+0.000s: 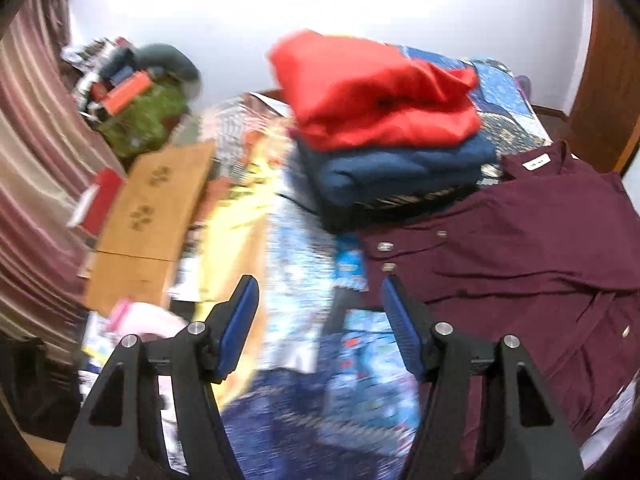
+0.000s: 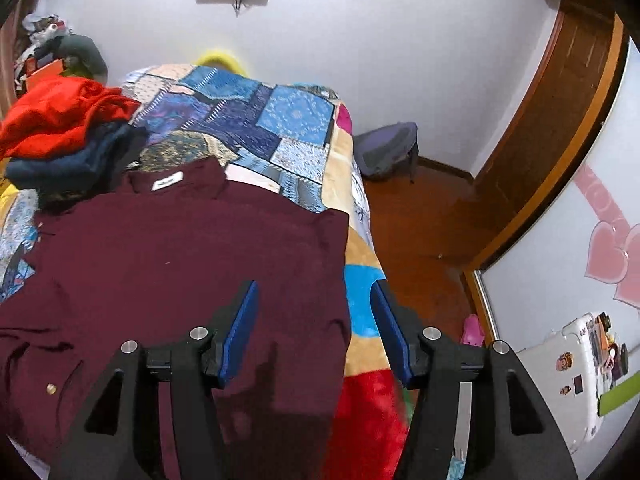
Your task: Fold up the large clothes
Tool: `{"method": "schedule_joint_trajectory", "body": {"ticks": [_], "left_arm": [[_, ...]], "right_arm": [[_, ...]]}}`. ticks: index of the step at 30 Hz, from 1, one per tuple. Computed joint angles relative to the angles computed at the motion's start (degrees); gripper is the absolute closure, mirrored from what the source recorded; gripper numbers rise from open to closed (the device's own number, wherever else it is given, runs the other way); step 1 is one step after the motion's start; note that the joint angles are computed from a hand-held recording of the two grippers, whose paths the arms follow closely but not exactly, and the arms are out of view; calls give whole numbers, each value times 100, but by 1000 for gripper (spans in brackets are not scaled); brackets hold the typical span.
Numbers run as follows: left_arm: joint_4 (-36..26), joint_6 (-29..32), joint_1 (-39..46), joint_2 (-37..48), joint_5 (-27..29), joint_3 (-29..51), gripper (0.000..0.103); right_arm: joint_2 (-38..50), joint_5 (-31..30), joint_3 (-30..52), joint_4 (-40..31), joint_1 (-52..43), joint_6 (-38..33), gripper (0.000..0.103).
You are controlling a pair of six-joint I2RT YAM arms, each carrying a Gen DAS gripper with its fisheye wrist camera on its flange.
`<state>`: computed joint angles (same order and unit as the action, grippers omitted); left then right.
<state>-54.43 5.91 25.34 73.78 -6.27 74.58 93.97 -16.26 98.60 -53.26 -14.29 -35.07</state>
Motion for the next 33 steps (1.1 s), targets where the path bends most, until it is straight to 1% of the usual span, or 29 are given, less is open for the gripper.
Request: {"method": "schedule_joint_trajectory", "body": {"ticks": [1,4,5,6,7,9,11,14,16,20,22,26,29,33], "left_arm": [[-93,165,197,-152,11,50,34],[-202,568,758,-430,207,123,29],[-187,661,910,-489,258,105,28],[-123,740,1041,-545,299,32,23],[-27,807,1133,-590,357,-86,21],[149,877,1201,-613,562,-355,21],[281,807,1122,-594,702,-655,21],[678,476,697,-338,887,-1283,21],[986,213,351,-98,898,-1593,21],[1647,-360,-504,621,834,-1940,21],[1908,-556,-889,1031,792,-1926,21],[2352,-680,-1636,1819,256,-1709,21],[2545,-705,-1907,2346,32,-1440,21],[2735,-679,-1989,2771,-92,-1112,21]], "right_arm": [[-90,-29,-110,43,7,32,49],[-294,-90,-386,112,21,135,49],[-346,-76,-480,151,42,166,49],[-418,-49,-600,202,64,191,49],[-490,-15,-723,259,89,211,49],[-614,35,-934,345,123,238,49],[-731,86,-1137,407,135,262,49],[-877,135,-1374,434,104,265,49],[-958,177,-1503,444,57,253,49],[-1018,251,-1639,401,-55,172,49],[-1049,267,-1694,377,-129,118,49],[-1135,155,-1822,270,-381,5,49],[-1178,36,-1912,112,-586,-91,48],[-1232,23,-2096,-28,-710,-274,48]]}}
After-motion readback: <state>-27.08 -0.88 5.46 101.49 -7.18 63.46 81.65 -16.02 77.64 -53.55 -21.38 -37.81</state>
